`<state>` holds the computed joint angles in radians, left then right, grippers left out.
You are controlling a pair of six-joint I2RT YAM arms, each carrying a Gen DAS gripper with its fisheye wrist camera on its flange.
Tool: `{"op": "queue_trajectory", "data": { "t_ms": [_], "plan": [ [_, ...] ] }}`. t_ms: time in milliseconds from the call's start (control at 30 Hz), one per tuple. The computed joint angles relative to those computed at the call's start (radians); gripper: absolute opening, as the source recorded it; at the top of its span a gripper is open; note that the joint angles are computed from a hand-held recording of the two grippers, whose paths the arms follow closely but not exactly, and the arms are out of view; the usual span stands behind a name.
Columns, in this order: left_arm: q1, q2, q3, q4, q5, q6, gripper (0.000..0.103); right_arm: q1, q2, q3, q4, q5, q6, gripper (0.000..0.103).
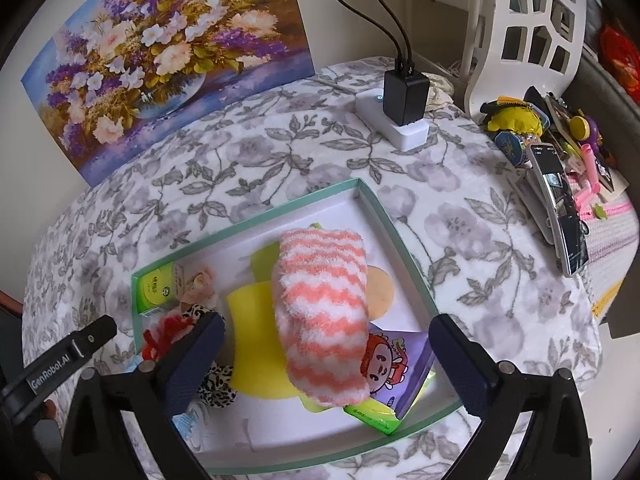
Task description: Organize soft objects
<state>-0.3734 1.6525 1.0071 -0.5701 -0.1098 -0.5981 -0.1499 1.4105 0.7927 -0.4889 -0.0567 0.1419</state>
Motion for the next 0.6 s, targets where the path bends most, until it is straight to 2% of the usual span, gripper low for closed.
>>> {"op": "queue_trajectory", "data": {
  "t_ms": [200,267,600],
  "plan": [
    [0.013,-0.010,-0.007,0.001,-0.028,-0.001,0.088,0.011,0.006,0.007,-0.010,0.017,0.001,0.103],
    [0.012,-0.012,-0.008,-0.002,-0.037,0.001,0.094,0.013,0.008,0.008,-0.013,0.022,0.001,0.103],
    [0.004,-0.032,-0.018,-0.035,-0.076,0.010,0.094,0.038,-0.014,-0.009,-0.041,0.065,0.008,0.103]
  ]
}}
